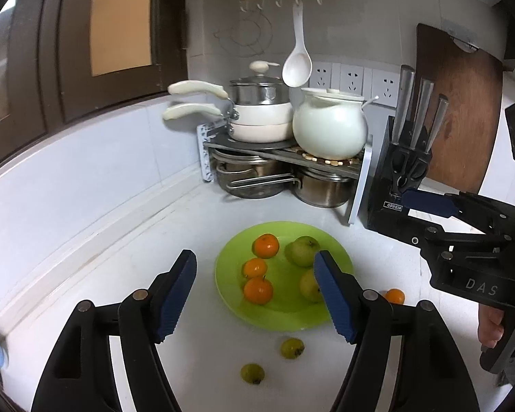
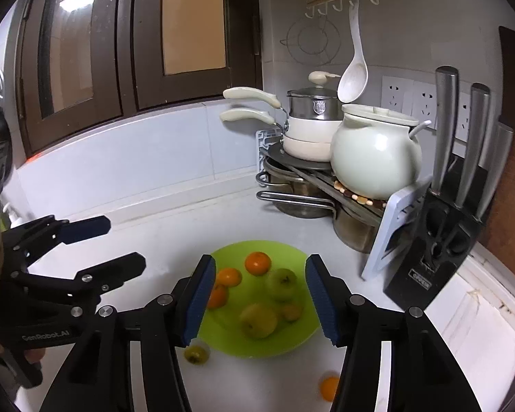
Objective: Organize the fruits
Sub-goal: 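Move the left tool to a yellow-green fruit while the right tool reaches a spotted yellow fruit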
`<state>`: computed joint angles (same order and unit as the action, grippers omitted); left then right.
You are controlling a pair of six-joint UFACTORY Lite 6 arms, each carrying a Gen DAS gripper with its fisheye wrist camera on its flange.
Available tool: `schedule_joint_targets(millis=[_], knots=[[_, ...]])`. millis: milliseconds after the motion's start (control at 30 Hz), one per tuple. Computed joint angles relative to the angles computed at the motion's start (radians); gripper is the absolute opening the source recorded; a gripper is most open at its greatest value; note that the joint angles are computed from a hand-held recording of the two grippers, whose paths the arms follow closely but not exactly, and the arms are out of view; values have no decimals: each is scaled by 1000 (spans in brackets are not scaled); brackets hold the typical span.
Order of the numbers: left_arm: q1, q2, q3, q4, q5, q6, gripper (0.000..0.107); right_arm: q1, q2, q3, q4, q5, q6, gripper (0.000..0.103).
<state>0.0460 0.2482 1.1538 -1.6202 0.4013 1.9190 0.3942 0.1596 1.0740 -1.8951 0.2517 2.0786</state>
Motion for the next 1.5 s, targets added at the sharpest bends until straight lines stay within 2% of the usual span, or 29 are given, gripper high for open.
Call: schedule_joint_targets(millis=[333, 700, 967, 1233, 1433, 1500], knots=[[107, -127, -218, -149, 61, 221, 71, 129, -74, -139, -107, 113, 174, 58], [197, -197, -376, -216, 115, 401, 71, 231, -63, -188, -71, 176, 186, 58], [244, -148, -416, -218, 183, 511, 71, 257, 9, -179, -92, 146, 234, 58], [219, -25, -394, -308, 179, 669, 70, 228, 133, -146, -184, 101, 331, 58], [184, 91, -326, -306, 161, 689, 62, 171, 234, -91, -332, 33, 478, 58], [172, 126, -299, -311, 153, 693, 59, 165, 264, -66, -318, 24, 465, 58]])
